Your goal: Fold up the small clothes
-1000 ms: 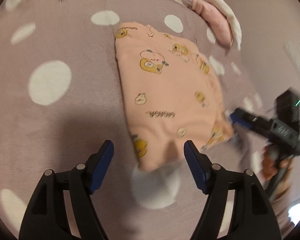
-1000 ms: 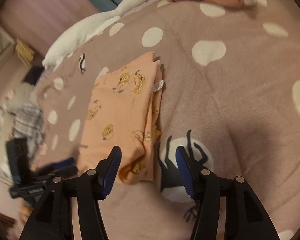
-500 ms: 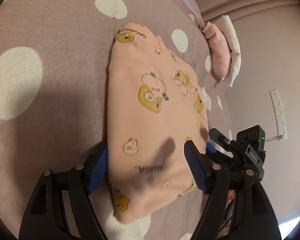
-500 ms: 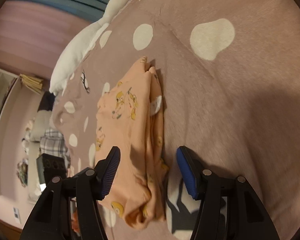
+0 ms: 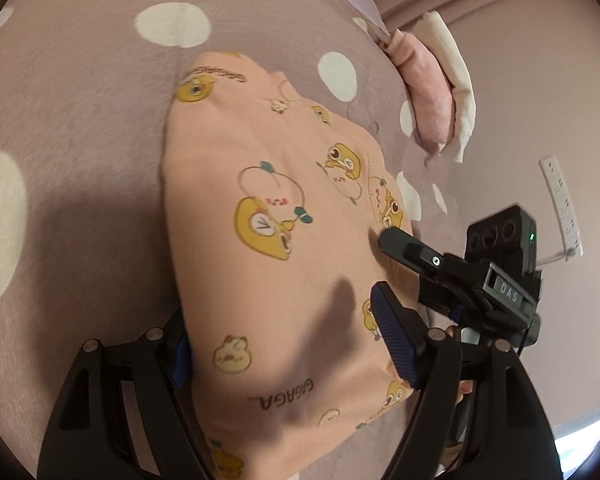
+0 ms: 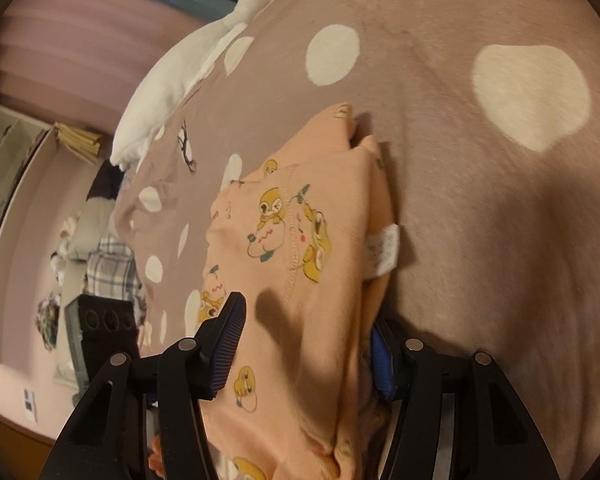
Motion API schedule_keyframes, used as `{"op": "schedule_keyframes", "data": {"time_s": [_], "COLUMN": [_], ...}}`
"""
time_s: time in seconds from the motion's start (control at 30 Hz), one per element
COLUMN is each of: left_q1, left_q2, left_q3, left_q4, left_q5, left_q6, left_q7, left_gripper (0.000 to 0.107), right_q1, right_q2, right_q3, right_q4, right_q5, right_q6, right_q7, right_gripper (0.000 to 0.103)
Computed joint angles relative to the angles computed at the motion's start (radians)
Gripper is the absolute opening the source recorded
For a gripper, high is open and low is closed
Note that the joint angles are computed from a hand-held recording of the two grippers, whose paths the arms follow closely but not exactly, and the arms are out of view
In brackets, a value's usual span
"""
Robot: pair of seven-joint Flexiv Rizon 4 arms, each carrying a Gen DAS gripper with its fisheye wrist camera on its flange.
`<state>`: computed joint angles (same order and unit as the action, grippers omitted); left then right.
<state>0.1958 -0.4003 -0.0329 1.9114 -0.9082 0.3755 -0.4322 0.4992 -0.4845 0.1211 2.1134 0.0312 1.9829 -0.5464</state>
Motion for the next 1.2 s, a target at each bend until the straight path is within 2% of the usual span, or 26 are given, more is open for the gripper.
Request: {"op": "schedule_keyframes", "data": {"time_s": [0.33, 0.5, 0.57, 0.73, 1.2], "left_q1": [-0.013, -0.024, -0.027, -0.033, -0.046], "left_q2": [0.001, 0.004, 0.005, 0.009, 0.018], "left_q3": [-0.004, -0.003, -0.001, -0.002, -0.009], "left_q4": [0.005, 0.007, 0.007, 0.015, 0.029], "left_q5": [0.007, 0.02, 0.028, 0.041, 0.056], "left_q6": [0.035, 0.068, 0.083, 0.128, 0.185], "left_q7": [0.029, 0.017, 0.013, 0.006, -0.01], "left_gripper": [0.074, 0.065, 0.056, 0.046, 0.045], "right_q1": [0.053, 0.064, 0.087, 0.219, 0.455], "right_q2": [0.004, 0.006, 0.009, 0.033, 0.058], "right_q3": [-0.062, -0.07, -0.091, -0.224, -0.491], "right_q4": [-0.014, -0.011, -0.013, -0.014, 0.026], "right_q5": [0.014, 0.034, 0.047, 0.078, 0.021], "right_q6": [-0.044, -0.043, -0.052, -0.126, -0.206], "right_q7": [-0.046, -0.049, -0.052, -0.064, -0.022], "right_gripper": [0.056, 0.052, 0.052, 0.043, 0.032]}}
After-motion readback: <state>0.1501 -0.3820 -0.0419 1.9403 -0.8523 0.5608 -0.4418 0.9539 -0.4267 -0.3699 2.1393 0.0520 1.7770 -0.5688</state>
